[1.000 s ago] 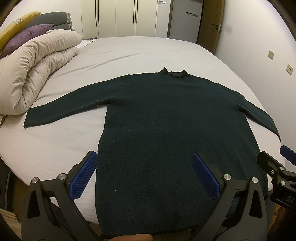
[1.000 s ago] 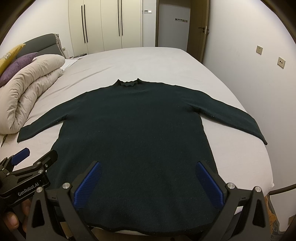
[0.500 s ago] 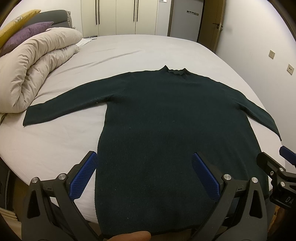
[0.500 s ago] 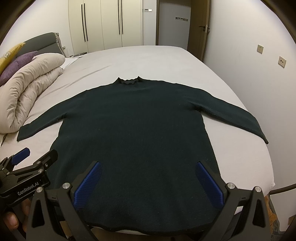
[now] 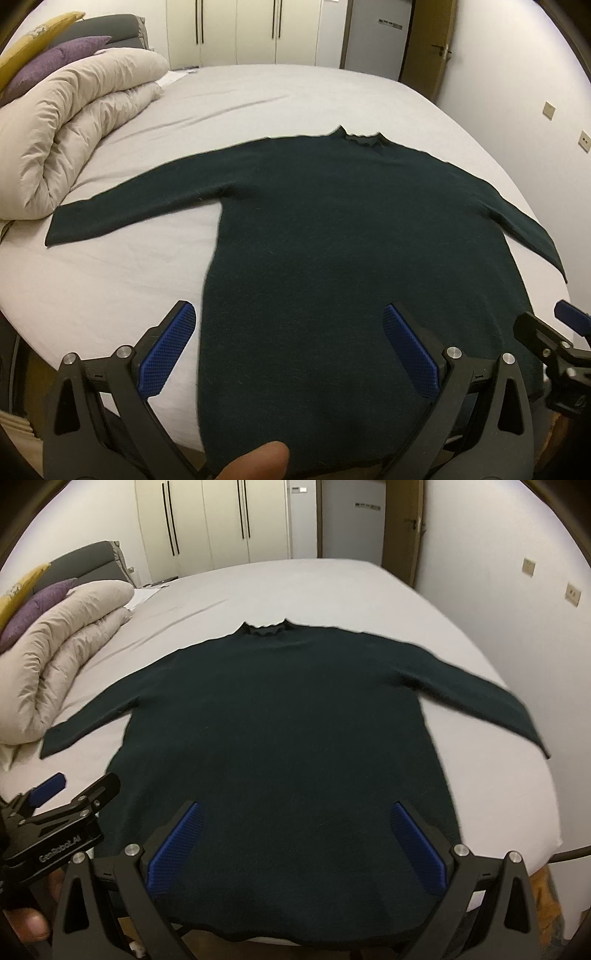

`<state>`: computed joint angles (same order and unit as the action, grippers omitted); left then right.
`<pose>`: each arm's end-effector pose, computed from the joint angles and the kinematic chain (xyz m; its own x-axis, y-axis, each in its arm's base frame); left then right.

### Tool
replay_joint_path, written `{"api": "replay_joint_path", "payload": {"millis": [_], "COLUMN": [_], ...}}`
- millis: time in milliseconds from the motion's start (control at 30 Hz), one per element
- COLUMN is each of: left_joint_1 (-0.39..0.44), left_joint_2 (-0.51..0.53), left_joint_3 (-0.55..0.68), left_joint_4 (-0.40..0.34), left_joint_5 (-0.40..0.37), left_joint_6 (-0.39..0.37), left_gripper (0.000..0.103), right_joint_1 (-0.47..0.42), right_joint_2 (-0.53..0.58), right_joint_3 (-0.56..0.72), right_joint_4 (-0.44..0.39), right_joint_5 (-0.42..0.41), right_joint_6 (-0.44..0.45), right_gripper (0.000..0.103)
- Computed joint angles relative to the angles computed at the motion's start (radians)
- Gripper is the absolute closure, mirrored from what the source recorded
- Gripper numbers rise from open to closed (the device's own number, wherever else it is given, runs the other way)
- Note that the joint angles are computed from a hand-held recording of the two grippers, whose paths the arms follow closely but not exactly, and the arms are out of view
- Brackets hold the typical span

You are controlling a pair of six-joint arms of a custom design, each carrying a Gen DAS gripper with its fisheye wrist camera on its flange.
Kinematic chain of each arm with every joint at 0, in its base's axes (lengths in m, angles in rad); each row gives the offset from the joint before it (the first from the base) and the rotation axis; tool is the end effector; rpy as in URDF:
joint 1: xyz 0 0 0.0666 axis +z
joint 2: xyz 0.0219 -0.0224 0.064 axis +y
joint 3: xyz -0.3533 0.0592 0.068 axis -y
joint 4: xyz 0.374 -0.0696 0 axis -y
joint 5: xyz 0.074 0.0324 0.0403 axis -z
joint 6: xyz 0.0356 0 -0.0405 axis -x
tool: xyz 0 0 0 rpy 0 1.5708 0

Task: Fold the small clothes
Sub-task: 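Reach to the sweater sleeve cuff and close the left gripper on it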

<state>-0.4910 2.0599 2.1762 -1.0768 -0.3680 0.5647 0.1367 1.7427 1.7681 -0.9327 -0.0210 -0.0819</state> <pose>0.6061 -0.3100 0.3660 -0.7486 -0.1660 -0.6419 -0.1687 0.9840 -0.0577 0.5850 0.0808 0.3901 -0.7901 -0.0261 -0.6125 -0.0847 0.9942 0.0669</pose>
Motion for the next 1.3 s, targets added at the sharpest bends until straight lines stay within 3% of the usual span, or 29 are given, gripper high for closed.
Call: {"api": "replay_joint_path", "payload": {"millis": [67,200,333,500,633,667,733,833,1100,1300], "left_joint_1": [0.021,0.116,0.254,0.382,0.520,0.554,0.607,0.654,0.671,0.682], "left_joint_2": [-0.027,-0.110,-0.196,-0.264,-0.271,-0.274,-0.283,-0.272,-0.249,-0.192], "left_joint_3": [-0.051,-0.202,-0.366,-0.520,-0.617,-0.657,-0.737,-0.780,-0.755,-0.709], "left_joint_4": [0.036,0.154,0.343,0.533,0.668,0.726,0.862,0.958,0.975,1.016], "left_joint_5": [0.018,0.180,0.312,0.326,0.528,0.561,0.580,0.605,0.591,0.578], "left_joint_6": [0.005,0.079,0.155,0.245,0.439,0.522,0.665,0.770,0.840,0.897], "left_gripper": [0.000,0.000,0.000,0.000,0.000,0.000,0.000,0.000,0.000,0.004], "right_joint_1": [-0.007,-0.022,-0.036,-0.027,-0.005,0.003,0.012,0.030,0.060,0.065], "right_joint_2": [0.012,0.051,0.121,0.206,0.280,0.305,0.341,0.408,0.554,0.577], "right_joint_3": [0.014,0.061,0.146,0.243,0.339,0.375,0.427,0.534,0.764,0.799], "right_joint_4": [-0.010,-0.035,-0.092,-0.109,-0.128,-0.142,-0.165,-0.221,-0.340,-0.332], "right_joint_5": [-0.051,-0.184,-0.356,-0.588,-0.683,-0.695,-0.707,-0.700,-0.707,-0.710], "right_joint_6": [-0.012,-0.058,-0.128,-0.220,-0.267,-0.279,-0.296,-0.284,-0.253,-0.247], "right_gripper": [0.000,0.000,0.000,0.000,0.000,0.000,0.000,0.000,0.004,0.008]}}
